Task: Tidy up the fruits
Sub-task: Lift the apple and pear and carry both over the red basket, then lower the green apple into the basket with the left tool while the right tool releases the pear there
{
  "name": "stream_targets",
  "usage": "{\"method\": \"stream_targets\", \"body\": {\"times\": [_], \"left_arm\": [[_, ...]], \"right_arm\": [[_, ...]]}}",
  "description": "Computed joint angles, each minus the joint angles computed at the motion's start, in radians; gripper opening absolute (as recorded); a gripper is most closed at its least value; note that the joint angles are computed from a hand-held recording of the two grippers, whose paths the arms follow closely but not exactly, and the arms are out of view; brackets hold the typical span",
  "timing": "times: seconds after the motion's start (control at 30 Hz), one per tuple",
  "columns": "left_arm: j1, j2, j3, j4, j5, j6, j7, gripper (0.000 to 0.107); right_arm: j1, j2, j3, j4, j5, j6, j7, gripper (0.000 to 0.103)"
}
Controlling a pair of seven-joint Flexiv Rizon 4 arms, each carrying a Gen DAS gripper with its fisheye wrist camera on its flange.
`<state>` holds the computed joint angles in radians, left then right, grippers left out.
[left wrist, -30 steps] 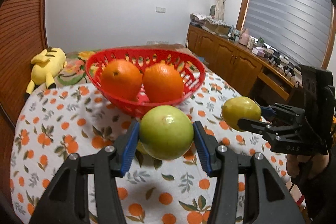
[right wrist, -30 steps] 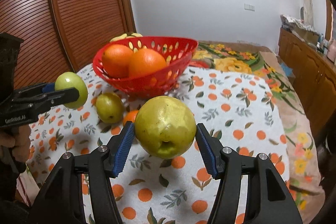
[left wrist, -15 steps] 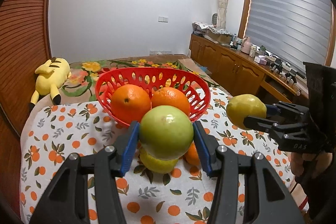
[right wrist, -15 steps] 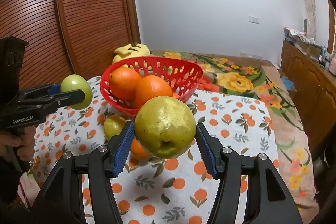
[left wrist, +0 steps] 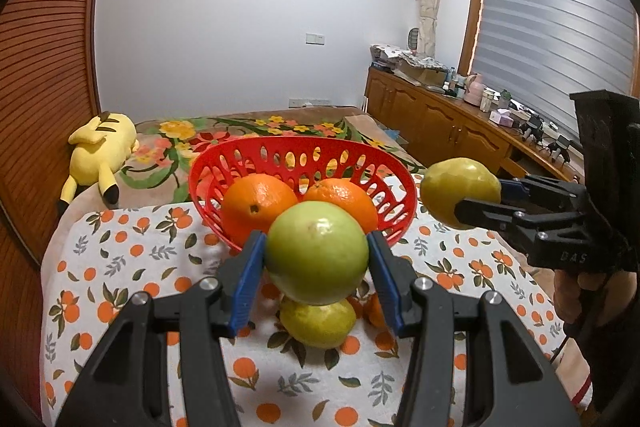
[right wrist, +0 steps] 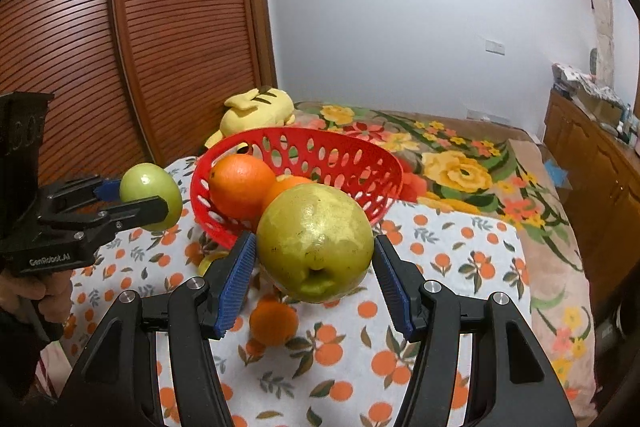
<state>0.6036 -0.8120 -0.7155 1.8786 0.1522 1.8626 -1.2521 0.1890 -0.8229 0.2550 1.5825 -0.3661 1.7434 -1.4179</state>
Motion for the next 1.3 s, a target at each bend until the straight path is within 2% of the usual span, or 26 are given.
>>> {"method": "stream_targets", "body": {"times": [0.3,0.73,0.87,1.03,1.1,1.3], "left_arm": [[-0.048,-0.021,0.028,-0.090,-0.047,-0.052,0.045,0.051],[-0.150,-0.070,0.092,-0.253,-0.185,-0.136,0.152,0.051],[-0.180,-0.090,0.109,-0.302,-0.232,-0.164,0.182,0.051],[-0.229,-0.107,0.143,-0.361,-0.287,-0.195,0.222,0.051],[-0.247,-0.110,0.157,-0.378,-0.306,-0.203,0.237,0.051],[-0.307,-0.126,0.206,-0.442,-0.359,-0.238,0.279,0.051]], "right_arm": [[-0.023,-0.099,0.064,-0.182,-0.004,-0.143,-0.069,0.061],[-0.003,-0.235,0.113,-0.469,0.097,-0.349,-0.251,0.061],[0.010,-0.263,0.110,-0.528,0.141,-0.382,-0.290,0.061],[0.011,-0.279,0.118,-0.571,0.205,-0.412,-0.347,0.061],[0.018,-0.272,0.102,-0.569,0.230,-0.404,-0.360,0.061],[-0.002,-0.248,0.135,-0.553,0.318,-0.393,-0.442,0.064]]}}
